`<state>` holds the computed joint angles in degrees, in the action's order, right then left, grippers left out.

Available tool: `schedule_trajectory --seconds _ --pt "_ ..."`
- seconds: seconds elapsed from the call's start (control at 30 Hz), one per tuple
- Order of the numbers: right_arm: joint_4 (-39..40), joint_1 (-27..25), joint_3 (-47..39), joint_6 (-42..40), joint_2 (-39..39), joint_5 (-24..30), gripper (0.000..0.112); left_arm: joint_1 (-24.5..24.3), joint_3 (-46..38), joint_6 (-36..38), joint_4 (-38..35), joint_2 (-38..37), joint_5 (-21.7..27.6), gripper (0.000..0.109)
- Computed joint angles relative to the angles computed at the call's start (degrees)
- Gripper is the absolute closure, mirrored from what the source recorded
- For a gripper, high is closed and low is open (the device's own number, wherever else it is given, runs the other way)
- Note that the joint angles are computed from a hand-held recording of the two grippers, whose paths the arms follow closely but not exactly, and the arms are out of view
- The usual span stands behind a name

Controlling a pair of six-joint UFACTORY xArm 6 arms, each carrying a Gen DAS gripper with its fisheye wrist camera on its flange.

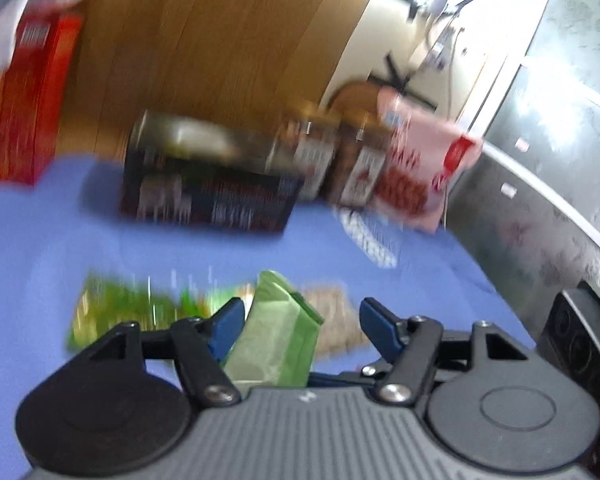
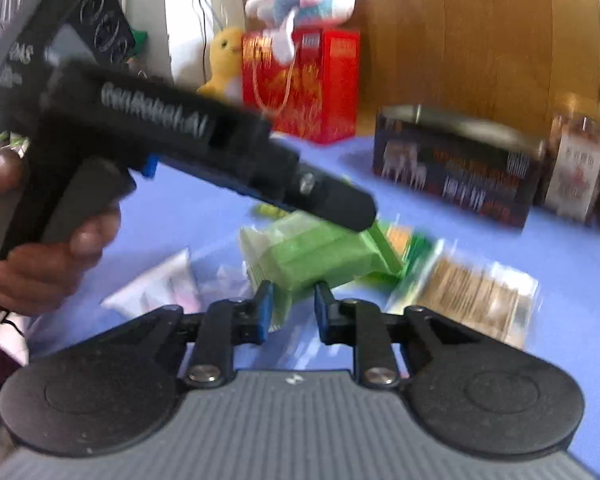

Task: Organize snacks
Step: 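Grasp the light green wafer packet with the left tool and drop it into the tin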

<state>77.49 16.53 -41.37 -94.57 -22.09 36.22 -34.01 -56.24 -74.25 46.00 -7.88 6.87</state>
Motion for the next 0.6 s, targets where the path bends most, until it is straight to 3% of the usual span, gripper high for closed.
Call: schedule_trajectory --seconds 0.23,0.33,0.37,0.43,0.5,0.6 --pt "12.8 5.6 -16.4 -10.9 14.0 -15.5 0.088 4.6 -15.0 1.9 6.1 9.4 -3.0 0.045" --pt "13.1 6.4 -27.9 -9.2 23.5 -19.8 0.088 6.5 -25.0 -0.1 11.1 16.6 -2.6 0.043" --pt "9.9 6.4 -31.3 -5.4 26.5 -20.6 0.086 6.9 -28.1 0.4 10.5 19.1 -1.6 0.041" --pt "1.8 6.3 -36.2 3.5 31.4 -22.1 0.086 7.3 -32.3 6.5 2.0 23.3 0.9 0.041" --pt "-0.4 5.7 -37.3 6.4 32.8 -22.2 0.086 8.0 -32.1 8.7 -3.3 24.4 1.2 0.041" --pt "5.4 3.6 -33.4 1.4 29.8 -18.9 0.086 9.9 -26.2 -0.6 4.6 20.8 -2.1 0.041"
